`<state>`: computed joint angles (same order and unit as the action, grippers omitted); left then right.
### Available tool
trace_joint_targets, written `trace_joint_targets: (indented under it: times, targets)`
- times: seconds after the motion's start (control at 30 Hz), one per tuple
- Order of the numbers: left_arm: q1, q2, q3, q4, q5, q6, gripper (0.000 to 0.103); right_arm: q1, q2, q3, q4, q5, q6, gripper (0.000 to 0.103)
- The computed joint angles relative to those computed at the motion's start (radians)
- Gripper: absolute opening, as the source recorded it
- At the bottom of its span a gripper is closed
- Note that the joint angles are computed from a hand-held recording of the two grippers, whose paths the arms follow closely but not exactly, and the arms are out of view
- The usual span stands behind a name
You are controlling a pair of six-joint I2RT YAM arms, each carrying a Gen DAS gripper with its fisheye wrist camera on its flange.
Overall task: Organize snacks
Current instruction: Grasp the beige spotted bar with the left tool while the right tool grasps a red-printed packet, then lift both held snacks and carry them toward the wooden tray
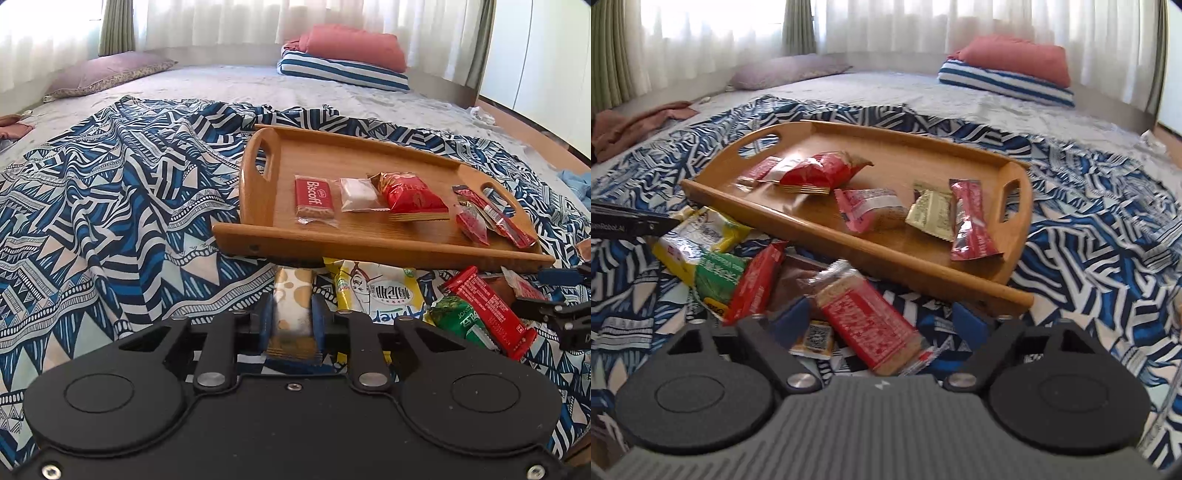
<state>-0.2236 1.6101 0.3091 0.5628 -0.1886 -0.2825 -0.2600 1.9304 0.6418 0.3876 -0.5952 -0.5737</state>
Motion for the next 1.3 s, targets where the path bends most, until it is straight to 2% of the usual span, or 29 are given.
trace_joint_targets:
  times: [0.07, 0.13, 0.23, 0.3, 0.4, 0.43, 0.47, 0.5, 0.63, 0.77, 0.9, 1.0, 1.07, 1.1, 1.13, 1.3]
  targets:
    - [0.007, -0.008, -0.006, 0.0, 0.008, 0.003, 0.021, -0.006, -0.005, 0.009, -0.039, -0.026, 0.0, 0.074]
    - [0.008, -0.011, -0.008, -0.003, 0.011, 0.004, 0.021, -0.004, -0.022, -0.007, -0.045, -0.034, 0.009, 0.057]
    - [0.006, -0.014, -0.008, -0.003, 0.009, 0.007, 0.021, 0.008, -0.054, -0.041, -0.031, -0.019, 0.041, 0.043]
    - [0.005, -0.017, -0.009, -0.003, 0.011, 0.006, 0.021, 0.023, -0.08, -0.07, -0.006, 0.01, 0.071, 0.039]
    - [0.008, -0.021, -0.011, -0.003, 0.021, 0.003, 0.021, 0.036, -0.117, -0.104, 0.011, 0.03, 0.105, 0.023]
    - [0.009, -0.021, -0.012, -0.003, 0.023, 0.004, 0.021, 0.039, -0.13, -0.111, 0.011, 0.035, 0.114, 0.026]
    - [0.01, -0.021, -0.013, -0.001, 0.023, 0.004, 0.021, 0.039, -0.137, -0.112, 0.002, 0.031, 0.113, 0.032]
    - [0.01, -0.021, -0.013, -0.001, 0.023, 0.004, 0.021, 0.037, -0.142, -0.115, 0.004, 0.023, 0.112, 0.047]
    - [0.016, -0.024, -0.022, 0.003, 0.036, 0.003, 0.021, 0.004, -0.133, -0.097, -0.027, -0.053, 0.094, 0.062]
    - [0.02, -0.033, -0.036, 0.009, 0.047, 0.013, 0.021, -0.015, -0.112, -0.063, -0.078, -0.052, 0.067, 0.063]
    - [0.023, -0.034, -0.043, 0.015, 0.052, 0.021, 0.021, -0.038, -0.067, 0.01, -0.203, -0.062, 0.027, 0.065]
    - [0.022, -0.027, -0.041, 0.019, 0.052, 0.019, 0.021, -0.049, -0.053, 0.016, -0.209, -0.073, 0.024, 0.065]
    - [0.021, -0.023, -0.041, 0.022, 0.049, 0.019, 0.021, -0.042, -0.054, 0.005, -0.189, -0.064, 0.04, 0.055]
    - [0.02, -0.022, -0.04, 0.023, 0.048, 0.019, 0.021, -0.038, -0.056, -0.001, -0.177, -0.06, 0.048, 0.045]
    - [0.018, -0.022, -0.04, 0.024, 0.045, 0.018, 0.021, -0.031, -0.059, -0.011, -0.159, -0.049, 0.061, 0.04]
    - [0.01, -0.046, -0.046, 0.021, 0.024, 0.002, 0.02, -0.008, -0.084, -0.052, -0.084, -0.008, 0.131, 0.037]
